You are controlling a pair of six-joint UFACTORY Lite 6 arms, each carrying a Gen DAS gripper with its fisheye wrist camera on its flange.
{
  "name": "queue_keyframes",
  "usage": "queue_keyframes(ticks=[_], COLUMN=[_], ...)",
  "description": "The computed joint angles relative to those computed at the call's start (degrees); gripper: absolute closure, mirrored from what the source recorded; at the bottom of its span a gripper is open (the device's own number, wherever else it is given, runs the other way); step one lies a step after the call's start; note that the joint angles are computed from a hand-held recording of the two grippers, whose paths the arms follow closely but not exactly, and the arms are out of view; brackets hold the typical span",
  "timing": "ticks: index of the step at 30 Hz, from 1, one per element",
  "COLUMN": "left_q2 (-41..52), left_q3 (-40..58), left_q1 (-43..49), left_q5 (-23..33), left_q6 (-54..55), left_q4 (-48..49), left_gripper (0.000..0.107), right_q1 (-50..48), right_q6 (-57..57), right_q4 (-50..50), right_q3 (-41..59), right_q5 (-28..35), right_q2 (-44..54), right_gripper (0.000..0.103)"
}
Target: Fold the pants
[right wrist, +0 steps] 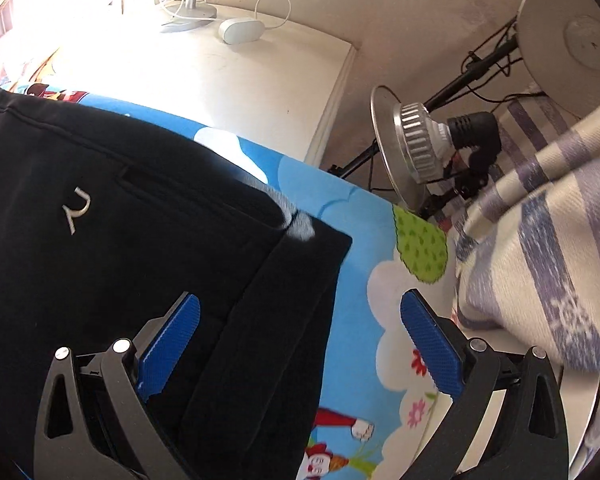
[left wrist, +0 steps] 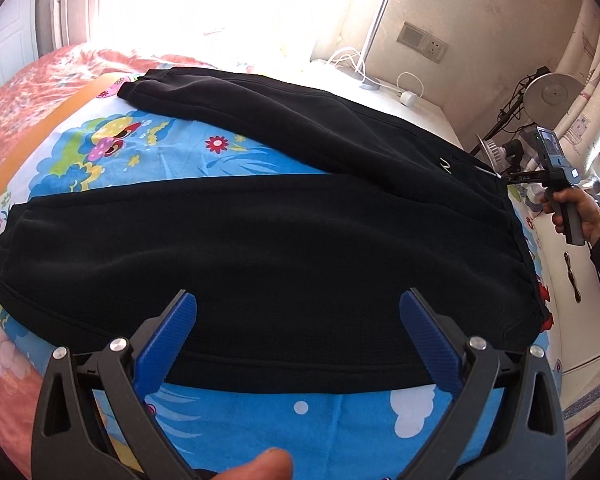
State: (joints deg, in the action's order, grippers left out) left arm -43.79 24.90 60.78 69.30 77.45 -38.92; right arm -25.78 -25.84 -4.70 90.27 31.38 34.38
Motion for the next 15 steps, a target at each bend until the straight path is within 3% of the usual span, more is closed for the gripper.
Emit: queue_keyframes(ticks=[4,8,9,10,11,12,13,15], left_q2=[9.29,15.11,15.78,16.19,16.52,16.86,17.05,17.85], left_q3=[3.58,6.46,6.99,7.39,7.68,7.93,8.18,9.24], left_q1=[-2.99,-2.78,-3.1,-3.4,-3.87,-4.99,-6.59,-10.04], left_q5=[-9.18,-13.67,-14.41,-14.89,-15.36,-16.12,-16.89,-17.78], left_q6=[-3.16,-4.66,-5.14,-5.46,-5.7,-6.37,-7.58,-10.24], left_q4=[0.68,1.61,1.73,1.78,1.7,1.67,1.83,1.42], left_gripper=[0.006,0.006,0.006,0.006,0.006,0.006,0.006,0.006], right_q1=[2.06,2.32,1.77,1.05,0.88,1.26,1.96,2.25], right_q6=[-1.97,-9.02,-12.57,-16.09,-17.79,-18.61,-18.59,-21.4], right_q4=[0.24,3.98,7.47,11.16,12.46,12.64,11.39,13.13], right_q3=[19.88,30.6,32.94,33.22,31.27,28.48,23.31,14.66], right_q5=[7.84,13.77,17.09,19.5,19.5,18.55,15.51,12.19], right_q2=[15.59,23.72,24.58,24.43,22.64,20.45,16.7,9.18], right_gripper=[0.007,0.019,0.031,0.057,0.065,0.084,0.096,0.096])
